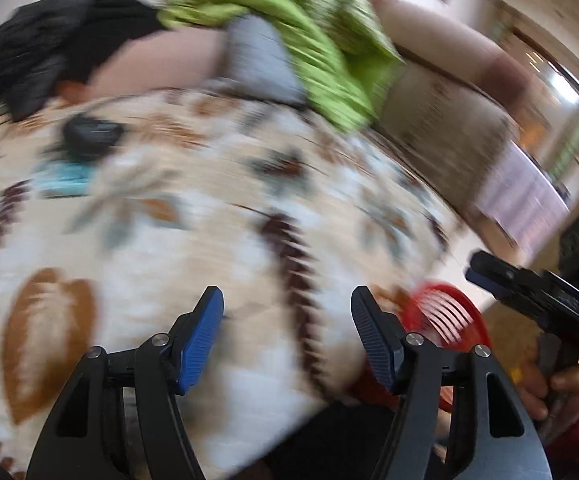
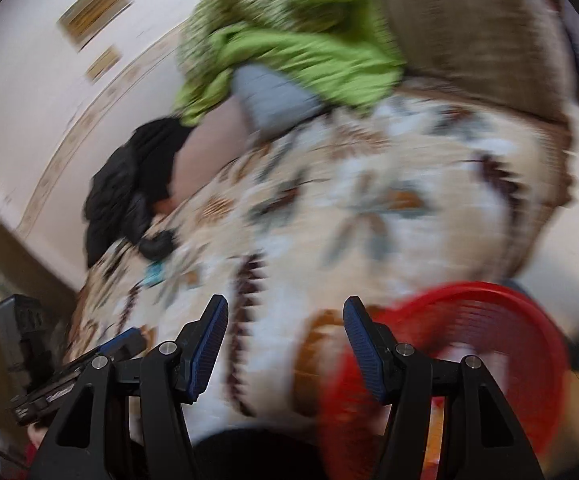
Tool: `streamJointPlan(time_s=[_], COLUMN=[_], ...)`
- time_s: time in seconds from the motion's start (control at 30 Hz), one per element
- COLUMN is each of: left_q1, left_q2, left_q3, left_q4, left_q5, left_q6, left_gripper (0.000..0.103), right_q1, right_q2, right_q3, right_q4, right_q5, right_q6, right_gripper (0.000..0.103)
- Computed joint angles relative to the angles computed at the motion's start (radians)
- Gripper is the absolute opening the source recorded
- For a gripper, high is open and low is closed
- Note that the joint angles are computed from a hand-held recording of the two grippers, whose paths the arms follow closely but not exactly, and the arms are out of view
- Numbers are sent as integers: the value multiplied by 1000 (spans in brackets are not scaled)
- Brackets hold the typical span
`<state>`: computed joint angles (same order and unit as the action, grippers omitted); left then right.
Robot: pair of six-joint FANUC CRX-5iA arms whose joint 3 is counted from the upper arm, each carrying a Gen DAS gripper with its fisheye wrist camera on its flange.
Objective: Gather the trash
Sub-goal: 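Move both open grippers back toward the black bag and blue tissue pack, then grasp the black plastic bag with the right gripper while the left grasps the blue tissue pack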
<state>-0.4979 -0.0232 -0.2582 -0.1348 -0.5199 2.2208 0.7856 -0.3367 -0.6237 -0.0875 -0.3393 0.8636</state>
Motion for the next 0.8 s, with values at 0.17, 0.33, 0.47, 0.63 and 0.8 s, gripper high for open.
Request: streamJointPlan(time_s=[0.17,0.33,0.47,0.63,0.8], left_q1=[80,187,283,384,447], left_q2=[-88,-141,-176,-198,-152], left_q3=[-30,-89,-145,-191,-194], left_q4=[-191,-220,-163,-88,24], left_q5=[-112,-139,-113,-73,-18], left_q6=[220,257,196,90,-40], left_gripper=[66,66,66,66,66], right_q1=[-3,-12,-1,10,-18], right_q2=[243,522,725,946,1072], right_q3=[296,623,859,1112,1269], right_q4=[-310,-490,-494,-428,-521], right_q5=[-68,-157,-195,-266,-381], right_q6=[359,534,509,335,339], right_gripper=[68,68,68,68,29])
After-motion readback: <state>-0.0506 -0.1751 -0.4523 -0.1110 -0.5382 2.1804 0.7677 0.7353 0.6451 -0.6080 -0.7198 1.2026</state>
